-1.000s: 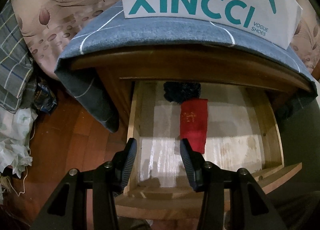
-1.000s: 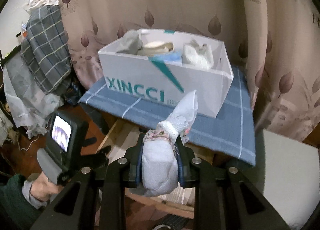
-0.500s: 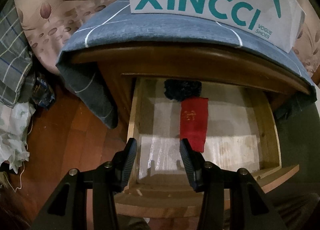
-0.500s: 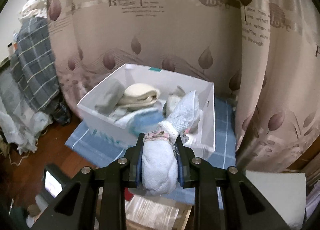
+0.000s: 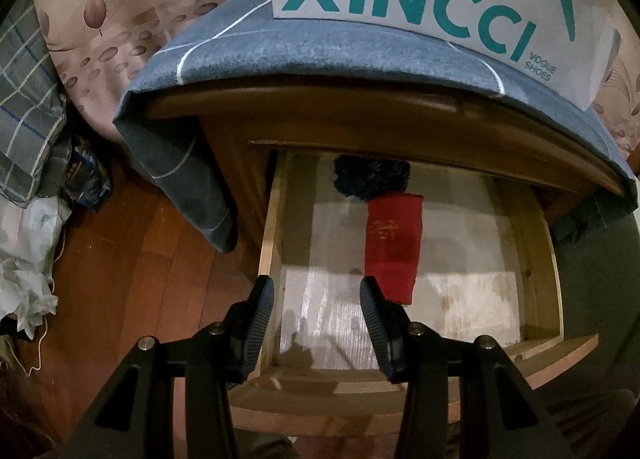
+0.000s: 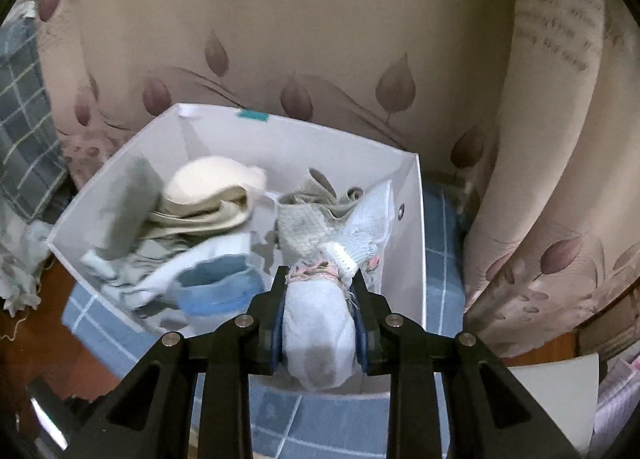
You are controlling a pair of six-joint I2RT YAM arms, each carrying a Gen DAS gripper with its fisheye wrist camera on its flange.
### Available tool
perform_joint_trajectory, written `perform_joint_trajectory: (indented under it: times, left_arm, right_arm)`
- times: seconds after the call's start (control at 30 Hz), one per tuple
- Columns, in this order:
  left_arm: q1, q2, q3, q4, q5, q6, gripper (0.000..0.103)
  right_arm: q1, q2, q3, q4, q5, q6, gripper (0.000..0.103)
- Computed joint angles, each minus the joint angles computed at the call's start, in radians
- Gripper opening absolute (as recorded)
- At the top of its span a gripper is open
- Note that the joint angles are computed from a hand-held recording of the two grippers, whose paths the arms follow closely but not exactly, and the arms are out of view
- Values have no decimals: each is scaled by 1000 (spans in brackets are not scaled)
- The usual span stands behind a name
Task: Take underwear out of drawer
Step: 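Open the right tool to drop the white patterned sock into the box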
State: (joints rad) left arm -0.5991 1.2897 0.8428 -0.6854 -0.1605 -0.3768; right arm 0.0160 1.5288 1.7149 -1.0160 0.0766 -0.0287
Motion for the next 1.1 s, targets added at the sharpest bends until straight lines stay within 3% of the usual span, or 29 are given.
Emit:
perform_joint_trajectory:
  times: [0.33,0.47,0.57,0.8,1.1]
  left_arm:
    - [6,1,-4,0,5,3,46]
    - [7,0,-3,-2,1,4,46]
    - [8,-1,-4,-2,-6,9,46]
    - [26,-14,-14,-4,-20,17,46]
    - [146,-86,-34,-16,9,9,46]
  right_arm:
    - [28,13,-75,53,42,28,31]
    - [25,-2,-72,44,45,32,46]
    - [35,-33,-75,27,55,21,47]
    - [78,-180,-126,-3,66,29,54]
    - [253,-428,-357,-68,113,80,58]
